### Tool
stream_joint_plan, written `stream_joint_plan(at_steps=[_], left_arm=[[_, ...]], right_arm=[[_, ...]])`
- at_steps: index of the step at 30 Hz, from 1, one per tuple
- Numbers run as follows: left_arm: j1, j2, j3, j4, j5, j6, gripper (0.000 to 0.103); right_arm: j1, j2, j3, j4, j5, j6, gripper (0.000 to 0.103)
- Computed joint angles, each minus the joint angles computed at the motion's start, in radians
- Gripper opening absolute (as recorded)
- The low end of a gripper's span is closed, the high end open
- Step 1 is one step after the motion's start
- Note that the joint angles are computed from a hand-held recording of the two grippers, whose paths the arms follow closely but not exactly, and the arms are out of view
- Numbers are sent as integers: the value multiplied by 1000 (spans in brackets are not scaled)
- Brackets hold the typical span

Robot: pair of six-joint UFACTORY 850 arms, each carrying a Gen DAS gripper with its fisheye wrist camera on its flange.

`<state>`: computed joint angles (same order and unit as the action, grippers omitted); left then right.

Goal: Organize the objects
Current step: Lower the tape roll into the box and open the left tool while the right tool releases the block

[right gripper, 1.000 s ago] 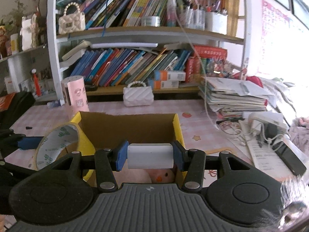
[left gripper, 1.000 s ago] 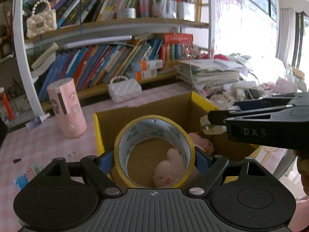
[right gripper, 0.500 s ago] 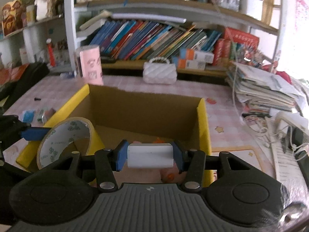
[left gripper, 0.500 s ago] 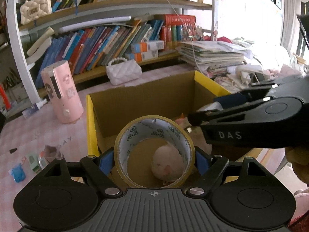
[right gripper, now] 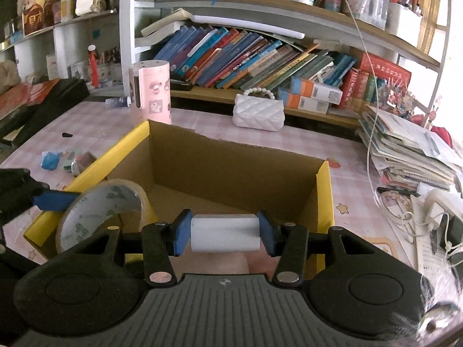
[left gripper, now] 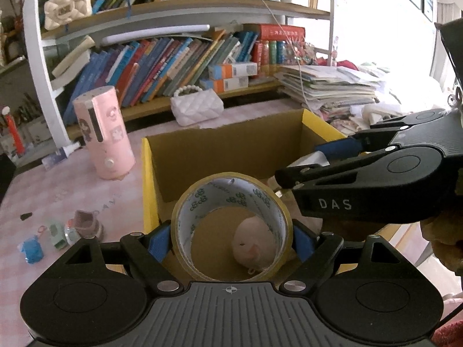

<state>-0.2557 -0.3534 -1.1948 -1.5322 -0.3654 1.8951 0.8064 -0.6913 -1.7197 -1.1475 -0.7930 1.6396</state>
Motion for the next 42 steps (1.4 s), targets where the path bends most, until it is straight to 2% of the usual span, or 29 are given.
stream_joint_plan(at_steps=[2, 5, 8, 14, 18, 35, 42], left_arm=[[2, 5, 4, -4, 3, 6, 85], [7, 23, 26, -94, -10, 104, 91], [10, 42, 48, -184, -12, 209, 91], [21, 73, 82, -284, -14, 314, 92], [32, 92, 105, -291, -2, 307, 92], [98, 144, 158, -419, 20, 318, 93], [118, 154, 170, -425, 4, 325, 96]], right_arm=[[1, -1, -1, -5, 0, 9, 47], [2, 1, -2, -26, -4, 24, 47], [0, 1, -9, -28, 4, 20, 46], [1, -9, -24, -4, 29, -5, 46], [-2, -23, -42, 36, 51, -45, 46], [-4, -97, -152, 120, 11, -224, 47], [11, -105, -166, 101, -13, -193, 59]])
